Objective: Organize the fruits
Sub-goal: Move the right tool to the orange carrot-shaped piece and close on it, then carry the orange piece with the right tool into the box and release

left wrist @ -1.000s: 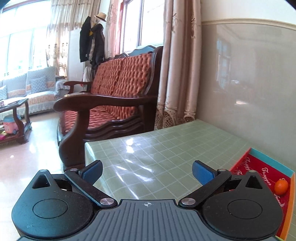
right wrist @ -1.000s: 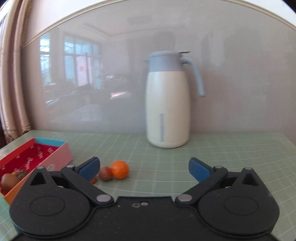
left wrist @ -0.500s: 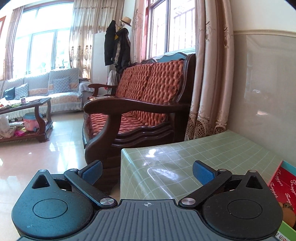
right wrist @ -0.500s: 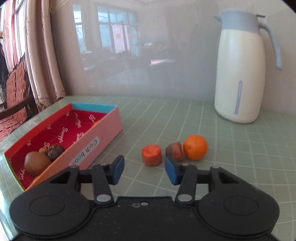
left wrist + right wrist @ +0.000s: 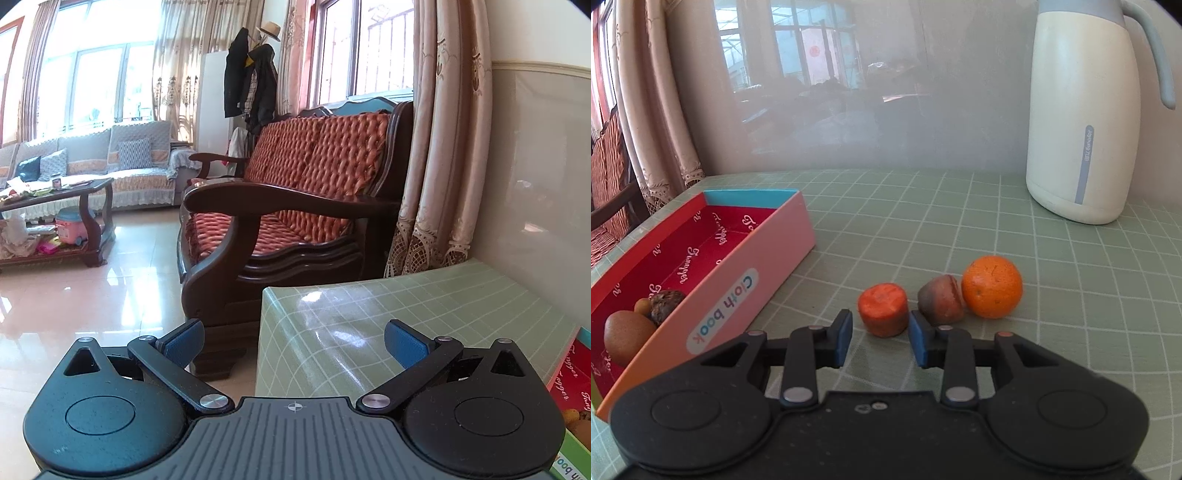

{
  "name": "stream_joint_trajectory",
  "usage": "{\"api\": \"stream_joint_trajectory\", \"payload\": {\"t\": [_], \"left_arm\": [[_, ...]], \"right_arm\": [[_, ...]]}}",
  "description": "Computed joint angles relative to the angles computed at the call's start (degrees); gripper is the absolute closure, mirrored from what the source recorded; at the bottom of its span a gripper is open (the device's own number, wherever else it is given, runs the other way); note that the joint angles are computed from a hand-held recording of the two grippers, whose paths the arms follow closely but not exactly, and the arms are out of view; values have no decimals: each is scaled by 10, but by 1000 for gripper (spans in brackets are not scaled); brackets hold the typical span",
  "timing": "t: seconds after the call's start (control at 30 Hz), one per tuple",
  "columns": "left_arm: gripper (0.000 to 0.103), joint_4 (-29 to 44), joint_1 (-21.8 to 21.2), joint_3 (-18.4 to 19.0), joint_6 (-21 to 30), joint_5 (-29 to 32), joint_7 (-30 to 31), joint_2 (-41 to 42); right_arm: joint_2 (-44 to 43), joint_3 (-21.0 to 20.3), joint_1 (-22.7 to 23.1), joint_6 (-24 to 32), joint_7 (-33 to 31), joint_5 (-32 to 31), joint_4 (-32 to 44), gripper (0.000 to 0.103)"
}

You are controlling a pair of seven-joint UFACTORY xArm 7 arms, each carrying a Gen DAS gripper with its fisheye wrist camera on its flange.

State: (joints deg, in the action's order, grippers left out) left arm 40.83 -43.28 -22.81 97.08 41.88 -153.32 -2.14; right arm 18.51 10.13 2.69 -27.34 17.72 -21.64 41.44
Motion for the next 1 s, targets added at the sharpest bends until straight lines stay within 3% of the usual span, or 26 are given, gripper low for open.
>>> {"api": "stream_joint_trajectory", "payload": {"t": [0.17, 0.53, 0.8, 1.0], "left_arm": [[0, -1, 1, 1, -3, 2, 3, 0], [0, 2, -1, 0, 0, 3, 7, 4], [0, -7, -3, -2, -2, -6, -7, -6], [0, -13, -1, -4, -3, -15, -17, -12]], "right_arm": [[11, -10, 21, -5, -27, 33, 9, 71], [3, 0, 6, -32, -11, 7, -6, 73], [-42, 8, -1, -85, 48, -75, -30, 73], [-61, 9, 34, -94, 73, -119, -26, 73]]}}
